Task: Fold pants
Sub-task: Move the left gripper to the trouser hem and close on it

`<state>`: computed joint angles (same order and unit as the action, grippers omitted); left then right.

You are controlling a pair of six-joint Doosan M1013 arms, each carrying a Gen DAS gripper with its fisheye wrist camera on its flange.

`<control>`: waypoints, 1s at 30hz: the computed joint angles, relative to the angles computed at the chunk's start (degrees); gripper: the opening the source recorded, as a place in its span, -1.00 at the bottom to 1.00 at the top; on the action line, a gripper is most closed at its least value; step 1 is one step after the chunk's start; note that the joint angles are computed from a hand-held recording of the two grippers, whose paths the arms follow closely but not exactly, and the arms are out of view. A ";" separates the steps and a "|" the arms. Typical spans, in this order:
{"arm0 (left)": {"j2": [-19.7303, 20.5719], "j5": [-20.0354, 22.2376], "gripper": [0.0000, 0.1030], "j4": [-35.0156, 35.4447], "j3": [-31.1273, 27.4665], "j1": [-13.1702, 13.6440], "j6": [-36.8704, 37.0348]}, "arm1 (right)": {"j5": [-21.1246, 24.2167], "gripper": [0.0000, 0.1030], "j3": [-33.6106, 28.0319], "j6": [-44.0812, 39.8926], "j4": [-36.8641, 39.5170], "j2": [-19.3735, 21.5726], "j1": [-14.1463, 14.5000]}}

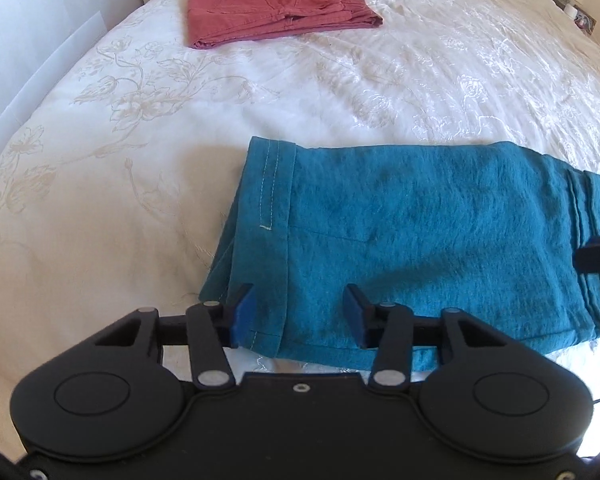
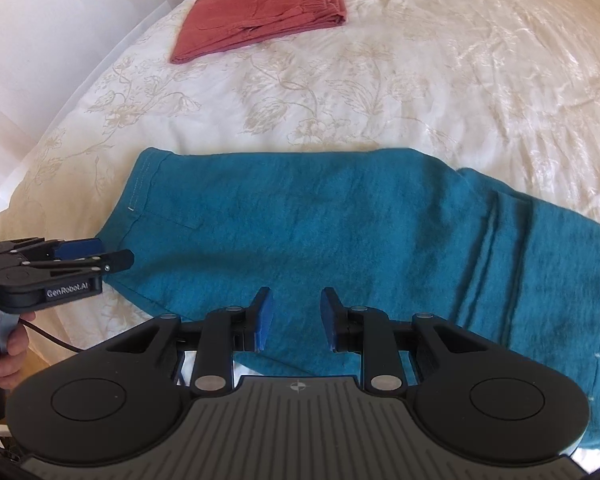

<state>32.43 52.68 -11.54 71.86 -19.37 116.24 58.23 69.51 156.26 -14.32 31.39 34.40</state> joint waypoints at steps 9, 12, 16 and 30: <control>-0.47 0.45 0.82 -2.40 0.91 2.01 -7.98 | -0.14 -0.50 -9.91 -15.20 4.98 6.09 -2.23; 1.75 5.61 0.78 -5.26 -1.71 2.66 -9.69 | 0.20 -0.49 -12.23 -17.37 6.49 7.50 -2.67; 3.74 8.59 0.13 -7.86 -3.83 3.03 -12.17 | 0.84 -0.50 -13.77 -19.04 7.48 8.30 -2.92; -1.50 -5.79 -0.42 -1.50 1.35 -0.76 5.50 | 1.23 -0.49 -10.58 -12.90 6.23 6.60 -2.97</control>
